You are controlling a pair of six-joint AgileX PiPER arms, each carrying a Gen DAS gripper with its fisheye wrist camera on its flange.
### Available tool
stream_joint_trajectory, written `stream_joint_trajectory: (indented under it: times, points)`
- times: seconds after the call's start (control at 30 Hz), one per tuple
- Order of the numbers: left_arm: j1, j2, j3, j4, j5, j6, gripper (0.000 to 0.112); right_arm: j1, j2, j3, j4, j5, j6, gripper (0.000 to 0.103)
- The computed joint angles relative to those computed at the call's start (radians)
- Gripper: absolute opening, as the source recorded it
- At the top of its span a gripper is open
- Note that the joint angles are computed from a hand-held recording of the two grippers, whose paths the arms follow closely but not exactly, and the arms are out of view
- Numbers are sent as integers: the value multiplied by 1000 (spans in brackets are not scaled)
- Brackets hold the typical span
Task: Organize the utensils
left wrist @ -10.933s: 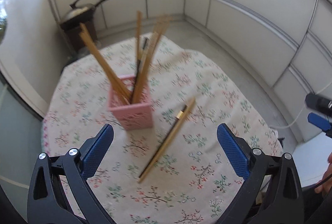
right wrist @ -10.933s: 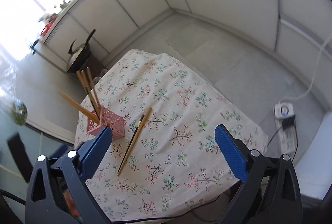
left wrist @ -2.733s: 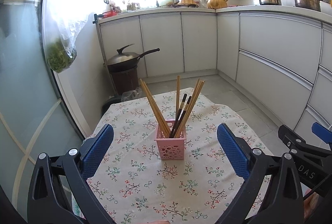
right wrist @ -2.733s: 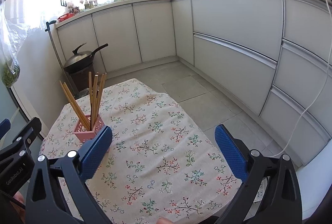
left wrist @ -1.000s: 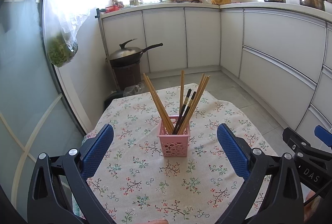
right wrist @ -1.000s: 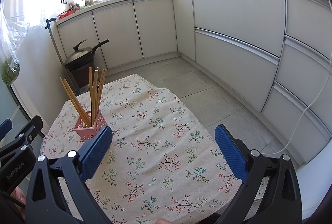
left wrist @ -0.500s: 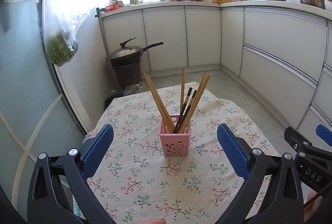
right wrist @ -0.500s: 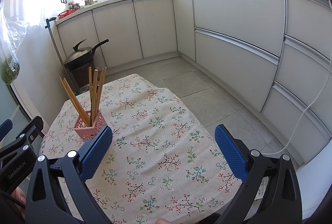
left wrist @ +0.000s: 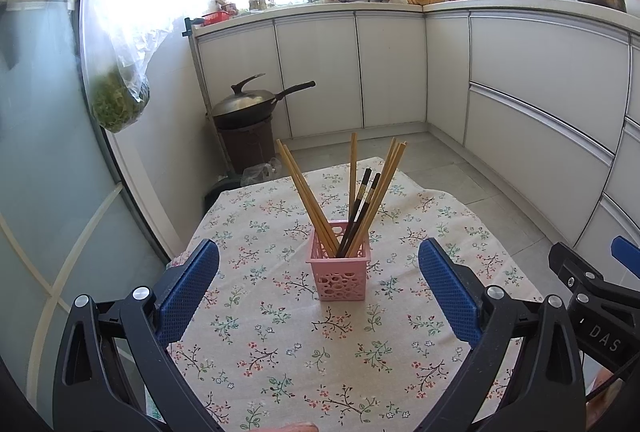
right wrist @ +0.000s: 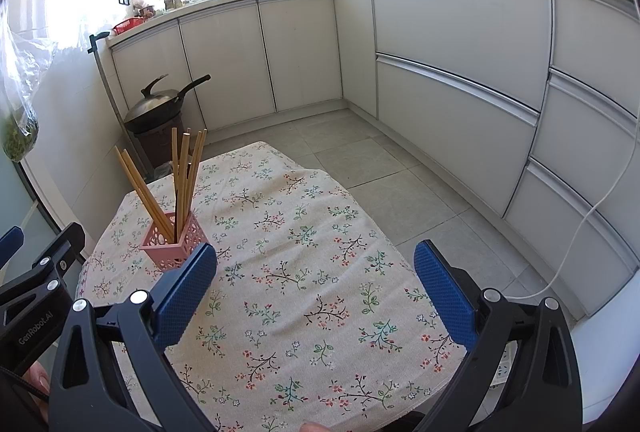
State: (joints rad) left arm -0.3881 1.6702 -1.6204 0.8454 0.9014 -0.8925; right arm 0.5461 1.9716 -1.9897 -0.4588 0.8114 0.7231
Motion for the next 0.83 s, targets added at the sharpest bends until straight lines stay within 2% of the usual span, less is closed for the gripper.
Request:
stream_joint_trajectory:
  times: [0.13, 0.2, 0.33, 0.5, 0.53, 0.63, 0.83]
  points:
    - [-4, 5, -7, 6, 3, -8, 96, 1, 1, -3, 1, 4, -3, 96]
    - [0, -6, 11, 9, -25, -18, 94, 1, 3, -7, 4, 6, -6, 96]
    - [-3, -26, 43, 33, -68, -36, 79, -5, 14, -27, 31, 20, -26, 96]
    - [2, -24, 39, 23, -83, -22, 78, -5, 17, -32, 34, 20, -35, 96]
    - [1, -20, 32, 19, -77, -16, 78, -4, 16, -30, 30, 19, -33, 96]
    - [0, -16, 23, 14, -62, -24, 94, -5, 18, -36, 28, 21, -33, 96]
    - [2, -13, 14, 1, -53, -20, 96, -9, 21, -41, 34, 25, -35, 96]
